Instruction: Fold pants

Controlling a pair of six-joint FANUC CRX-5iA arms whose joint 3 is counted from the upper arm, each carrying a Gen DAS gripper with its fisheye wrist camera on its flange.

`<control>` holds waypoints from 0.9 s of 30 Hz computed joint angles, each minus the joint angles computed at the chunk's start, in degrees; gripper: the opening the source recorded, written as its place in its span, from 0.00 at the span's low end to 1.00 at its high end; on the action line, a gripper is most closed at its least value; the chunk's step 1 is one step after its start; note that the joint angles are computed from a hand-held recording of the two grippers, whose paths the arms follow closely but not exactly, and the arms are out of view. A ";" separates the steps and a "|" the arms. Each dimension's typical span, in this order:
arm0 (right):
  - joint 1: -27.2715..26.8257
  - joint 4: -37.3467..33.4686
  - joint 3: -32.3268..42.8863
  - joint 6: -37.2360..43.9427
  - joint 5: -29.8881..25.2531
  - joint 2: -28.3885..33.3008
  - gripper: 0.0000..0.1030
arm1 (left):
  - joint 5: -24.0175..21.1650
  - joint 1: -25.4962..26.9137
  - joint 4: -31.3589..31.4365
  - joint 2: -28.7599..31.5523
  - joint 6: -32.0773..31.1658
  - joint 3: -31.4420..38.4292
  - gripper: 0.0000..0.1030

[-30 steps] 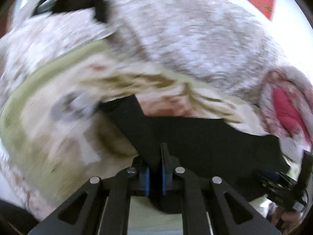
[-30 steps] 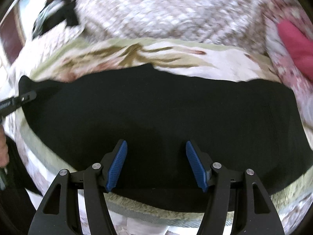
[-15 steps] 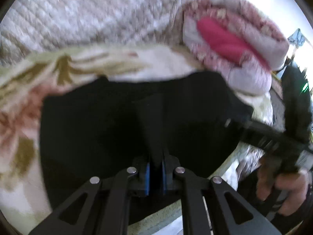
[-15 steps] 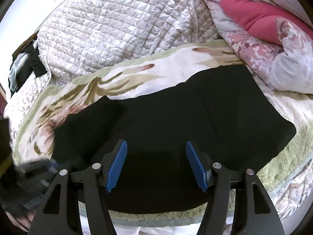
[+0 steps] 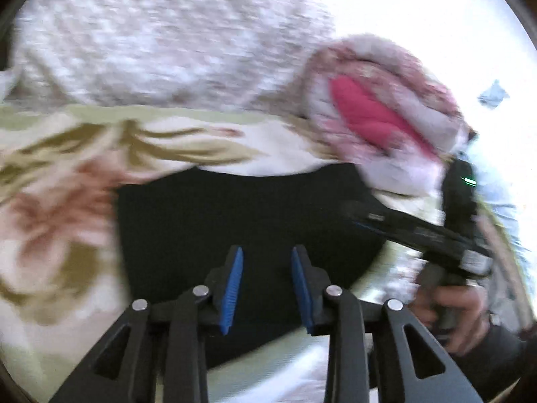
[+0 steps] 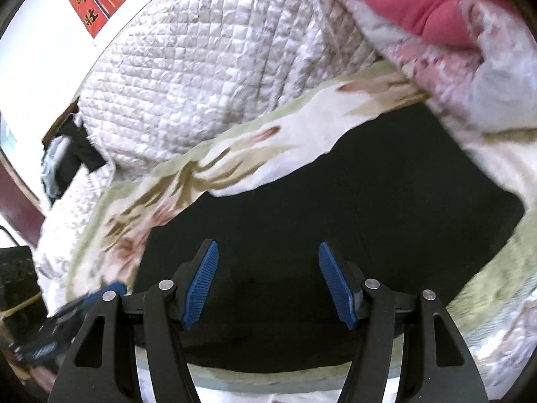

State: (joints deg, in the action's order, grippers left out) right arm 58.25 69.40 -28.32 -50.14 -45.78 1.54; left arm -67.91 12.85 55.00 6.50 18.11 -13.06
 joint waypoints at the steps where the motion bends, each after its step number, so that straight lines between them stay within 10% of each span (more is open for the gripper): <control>1: -0.87 1.09 -0.48 -0.80 2.38 -0.20 0.61 | 1.81 0.51 -1.03 0.15 1.31 0.37 0.32; 6: -3.99 -1.80 0.85 4.69 14.82 1.73 0.61 | 5.48 2.65 -3.46 1.27 5.56 0.51 0.32; 17: -4.47 -13.12 8.44 18.83 13.82 7.08 0.29 | 7.80 2.54 -5.08 1.65 6.94 -0.48 0.32; 19: -4.44 -13.79 8.72 19.10 13.57 7.22 0.04 | 8.01 2.52 -5.45 1.62 7.42 -0.52 0.32; 27: -3.60 -9.10 5.73 12.47 13.49 5.56 0.04 | 8.79 2.32 -5.64 1.16 7.09 -1.00 0.34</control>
State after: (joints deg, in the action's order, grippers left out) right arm 54.64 60.30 -22.59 -37.67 -32.29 7.10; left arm -59.12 15.17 49.35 7.66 25.20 -14.05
